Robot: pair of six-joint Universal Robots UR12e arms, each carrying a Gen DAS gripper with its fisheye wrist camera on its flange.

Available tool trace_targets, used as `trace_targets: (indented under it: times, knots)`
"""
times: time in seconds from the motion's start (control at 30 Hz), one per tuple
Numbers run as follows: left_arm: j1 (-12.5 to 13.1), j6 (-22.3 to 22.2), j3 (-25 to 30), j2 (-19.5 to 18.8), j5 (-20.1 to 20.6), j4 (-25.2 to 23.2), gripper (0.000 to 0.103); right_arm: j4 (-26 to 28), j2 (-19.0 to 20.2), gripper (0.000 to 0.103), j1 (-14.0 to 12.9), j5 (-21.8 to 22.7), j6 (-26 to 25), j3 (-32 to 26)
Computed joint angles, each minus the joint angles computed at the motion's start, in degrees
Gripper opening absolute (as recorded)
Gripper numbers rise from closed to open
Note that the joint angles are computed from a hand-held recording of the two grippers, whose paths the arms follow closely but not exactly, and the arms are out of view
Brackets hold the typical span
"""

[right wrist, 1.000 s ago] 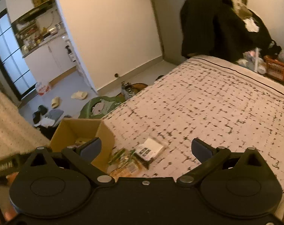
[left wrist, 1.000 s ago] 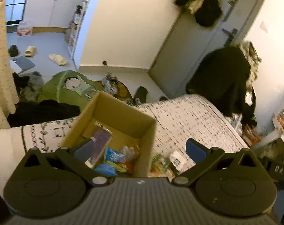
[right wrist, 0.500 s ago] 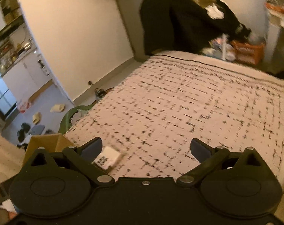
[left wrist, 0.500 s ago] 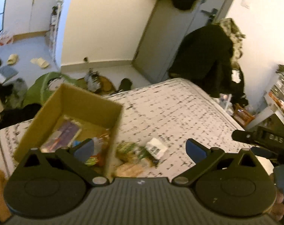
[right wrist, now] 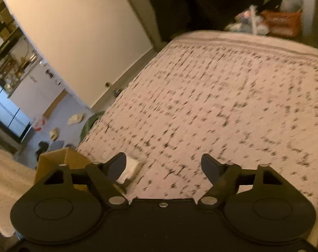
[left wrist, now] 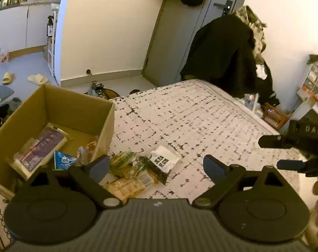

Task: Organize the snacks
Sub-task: 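Withdraw both grippers from the box back toward the remaining snacks, then grasp the green-wrapped snack with the left gripper while the right grasps the white packet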

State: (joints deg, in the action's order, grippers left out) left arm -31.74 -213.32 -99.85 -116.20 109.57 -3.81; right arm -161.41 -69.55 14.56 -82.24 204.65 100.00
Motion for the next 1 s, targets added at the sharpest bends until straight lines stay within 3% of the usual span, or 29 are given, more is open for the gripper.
trace_targets:
  times: [0.1, 0.27, 0.63, 0.87, 0.93, 0.97, 1.0]
  knots:
    - [-0.3, 1.1, 1.0, -1.4, 1.6, -0.7, 0.086, 1.1, 1.4, 0.072, -0.1, 3.3, 0.1, -1.3]
    - [-0.1, 0.7, 2.4, -3.2, 2.7, -3.0, 0.065, 1.5, 3.7, 0.062, -0.8, 9.4, 4.3, -2.6]
    - [-1.7, 5.6, 7.4, -7.8, 13.7, -5.1, 0.064, 5.1, 9.5, 0.059, -0.5, 15.9, 4.2, -7.6]
    - [-2.8, 5.5, 9.6, -9.6, 20.0, -7.1, 0.058, 7.4, 11.8, 0.054, -0.6, 15.5, 2.6, -9.8]
    - [-3.0, 5.1, 10.0, -9.9, 20.6, -7.4, 0.053, 6.4, 12.0, 0.054, -0.6, 16.0, 1.6, -9.7]
    - [-2.8, 3.6, 9.8, -9.5, 19.2, -7.4, 0.045, 6.0, 12.1, 0.054, -0.7, 16.5, 1.3, -9.6]
    - [-2.5, 1.3, 9.4, -9.0, 17.2, -6.8, 0.044, 6.1, 12.2, 0.054, -0.6, 16.6, 0.8, -9.7]
